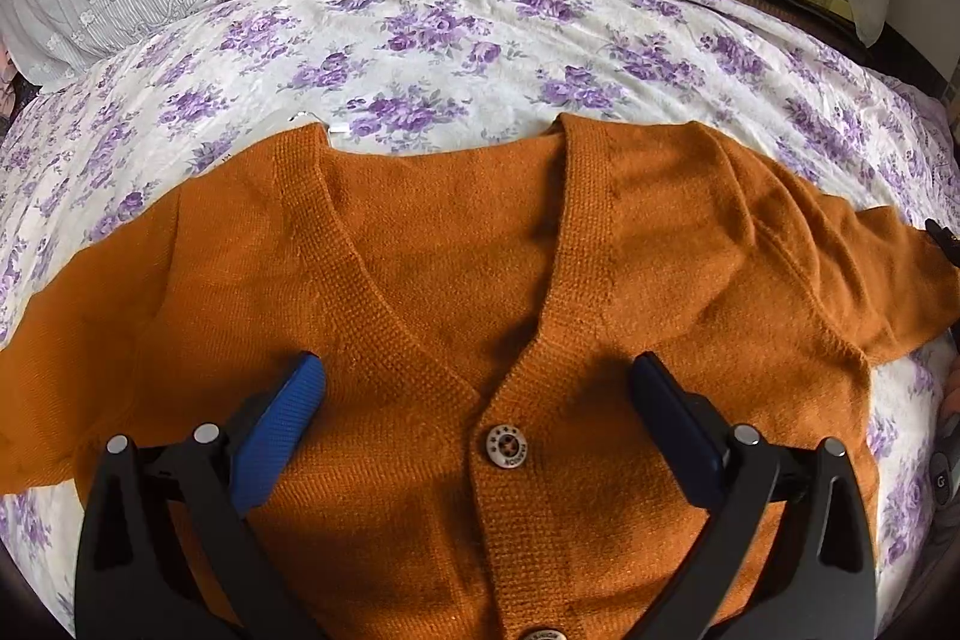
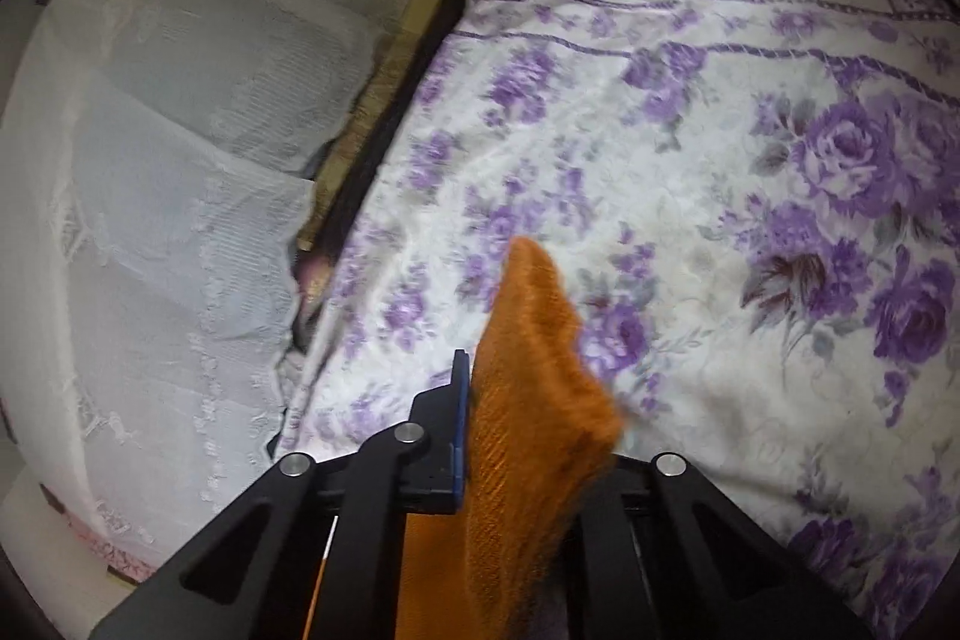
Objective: Fold small clothes
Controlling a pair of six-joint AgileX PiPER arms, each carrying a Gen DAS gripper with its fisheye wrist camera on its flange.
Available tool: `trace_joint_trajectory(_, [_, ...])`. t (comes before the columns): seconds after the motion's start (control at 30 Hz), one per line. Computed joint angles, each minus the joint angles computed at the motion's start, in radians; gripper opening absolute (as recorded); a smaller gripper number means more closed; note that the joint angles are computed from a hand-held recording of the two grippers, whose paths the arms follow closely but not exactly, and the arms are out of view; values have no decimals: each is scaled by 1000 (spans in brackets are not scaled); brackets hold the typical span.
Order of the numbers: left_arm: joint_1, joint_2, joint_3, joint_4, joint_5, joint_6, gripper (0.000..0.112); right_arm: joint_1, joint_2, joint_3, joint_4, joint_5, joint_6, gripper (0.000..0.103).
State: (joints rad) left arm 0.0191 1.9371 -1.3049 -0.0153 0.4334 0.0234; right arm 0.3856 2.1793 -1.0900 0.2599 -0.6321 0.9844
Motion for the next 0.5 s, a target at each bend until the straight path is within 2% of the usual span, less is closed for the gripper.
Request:
trace_joint_trajectory(0.17, [20, -8, -4, -85, 8, 82, 99, 44, -53, 21, 83, -11, -150, 6])
trace_joint_trajectory(0.3, [18, 9, -31, -31, 20, 24, 99, 94, -112, 26, 138, -10, -282, 5])
trace_joint_trajectory(0.5, [27, 21, -63, -22, 39, 11, 99, 151, -137, -63, 113, 84, -319, 5])
